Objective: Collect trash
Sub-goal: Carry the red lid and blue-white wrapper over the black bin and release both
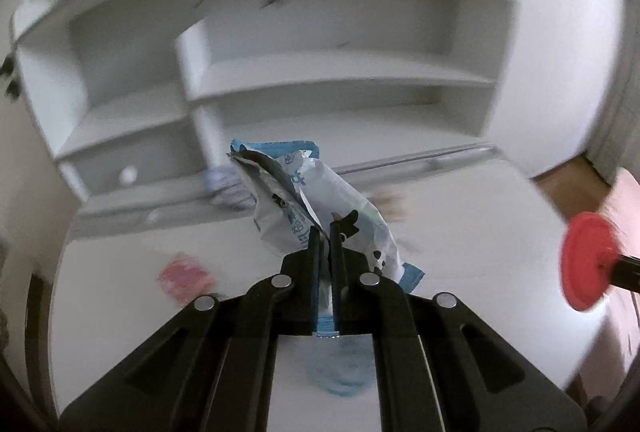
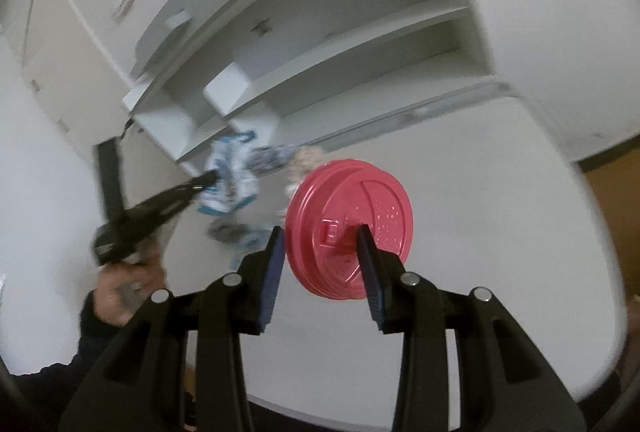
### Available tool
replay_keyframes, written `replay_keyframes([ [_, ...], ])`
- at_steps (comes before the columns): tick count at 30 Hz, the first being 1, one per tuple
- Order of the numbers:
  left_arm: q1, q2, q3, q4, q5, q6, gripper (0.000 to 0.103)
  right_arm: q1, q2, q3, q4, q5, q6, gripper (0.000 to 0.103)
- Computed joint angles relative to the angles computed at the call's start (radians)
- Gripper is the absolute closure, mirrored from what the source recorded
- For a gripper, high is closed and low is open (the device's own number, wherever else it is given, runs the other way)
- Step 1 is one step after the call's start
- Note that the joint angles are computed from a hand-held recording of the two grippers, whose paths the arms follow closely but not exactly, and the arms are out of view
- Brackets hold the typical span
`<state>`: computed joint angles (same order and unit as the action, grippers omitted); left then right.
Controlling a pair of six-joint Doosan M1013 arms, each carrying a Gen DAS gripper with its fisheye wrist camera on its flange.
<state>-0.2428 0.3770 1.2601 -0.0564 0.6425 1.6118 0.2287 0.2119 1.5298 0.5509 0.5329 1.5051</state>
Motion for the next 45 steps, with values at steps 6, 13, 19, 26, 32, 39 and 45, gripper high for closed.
replay_keyframes([
  [6, -0.098, -0.054, 0.058, -0.244, -0.035, 0.3, 0.1, -0.053, -0.142, 0.181, -0.299, -0.083, 0.348, 0.066],
  [13, -0.241, -0.055, 0.1, -0.543, 0.065, 0.65, 0.1, -0.127, -0.333, 0.431, -0.853, -0.038, 1.042, 0.066],
  [19, -0.356, -0.012, 0.113, -0.649, 0.175, 0.792, 0.1, -0.216, -0.44, 0.602, -0.968, 0.059, 1.284, 0.066],
  [26, -0.476, 0.087, 0.099, -0.601, 0.226, 0.821, 0.1, -0.354, -0.461, 0.718, -0.831, 0.073, 1.23, 0.066],
  [32, -0.529, 0.189, 0.063, -0.55, 0.288, 0.763, 0.1, -0.438, -0.411, 0.771, -0.686, 0.05, 1.1, 0.066],
  [39, -0.565, 0.276, 0.033, -0.493, 0.323, 0.651, 0.099, -0.482, -0.349, 0.786, -0.578, 0.042, 1.015, 0.066],
  [45, -0.575, 0.312, 0.012, -0.485, 0.353, 0.621, 0.099, -0.484, -0.331, 0.78, -0.559, 0.042, 0.998, 0.066],
])
